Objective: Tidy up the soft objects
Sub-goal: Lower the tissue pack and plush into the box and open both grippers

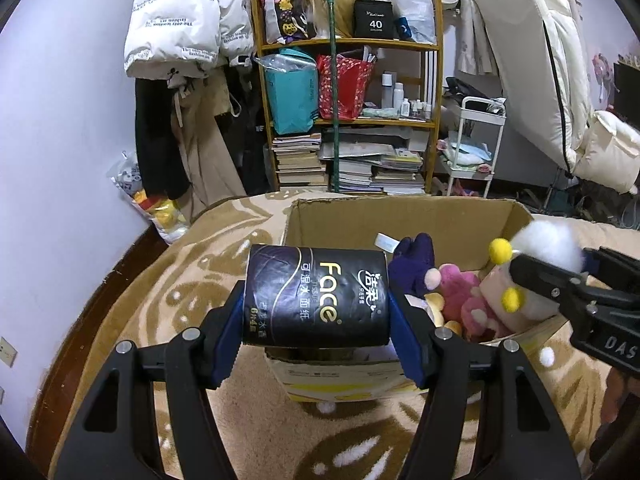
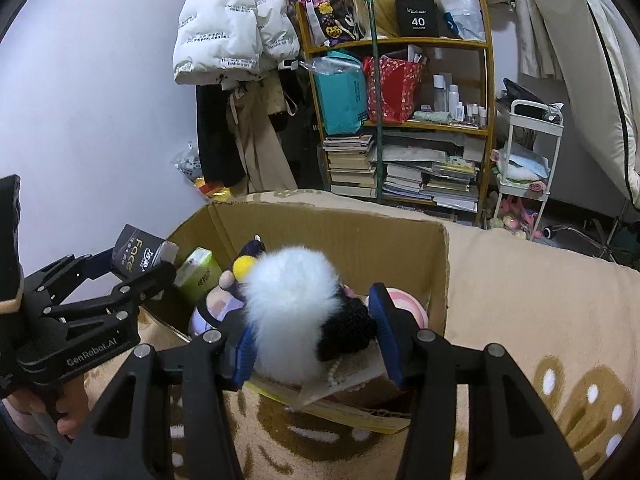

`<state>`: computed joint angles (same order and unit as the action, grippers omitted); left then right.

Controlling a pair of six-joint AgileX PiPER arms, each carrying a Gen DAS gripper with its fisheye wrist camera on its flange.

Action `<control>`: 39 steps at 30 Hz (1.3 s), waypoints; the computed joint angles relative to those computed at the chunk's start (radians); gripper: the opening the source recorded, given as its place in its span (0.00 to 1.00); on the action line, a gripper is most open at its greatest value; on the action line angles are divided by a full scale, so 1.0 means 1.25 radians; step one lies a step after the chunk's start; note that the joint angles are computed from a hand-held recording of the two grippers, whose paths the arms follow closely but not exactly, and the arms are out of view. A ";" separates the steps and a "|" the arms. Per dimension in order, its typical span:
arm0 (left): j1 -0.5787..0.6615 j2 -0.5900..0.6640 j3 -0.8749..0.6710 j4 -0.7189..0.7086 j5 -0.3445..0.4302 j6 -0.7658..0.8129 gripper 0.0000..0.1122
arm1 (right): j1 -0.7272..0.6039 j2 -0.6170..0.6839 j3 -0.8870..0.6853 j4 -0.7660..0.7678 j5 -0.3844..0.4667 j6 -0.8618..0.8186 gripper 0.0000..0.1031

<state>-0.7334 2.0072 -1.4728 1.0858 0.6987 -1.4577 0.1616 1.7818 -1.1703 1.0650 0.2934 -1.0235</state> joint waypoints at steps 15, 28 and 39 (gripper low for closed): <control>0.007 0.012 -0.014 -0.025 -0.058 0.046 0.58 | -0.005 0.002 0.001 0.021 -0.006 -0.001 0.54; 0.016 0.005 0.001 -0.041 -0.113 0.054 0.58 | -0.010 0.009 -0.006 0.002 -0.001 0.012 0.55; 0.011 -0.007 0.014 -0.025 -0.082 0.027 0.74 | -0.005 0.006 -0.012 0.011 -0.001 0.011 0.66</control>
<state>-0.7197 1.9980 -1.4550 1.0543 0.5966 -1.4237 0.1558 1.7898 -1.1855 1.0793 0.2920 -1.0097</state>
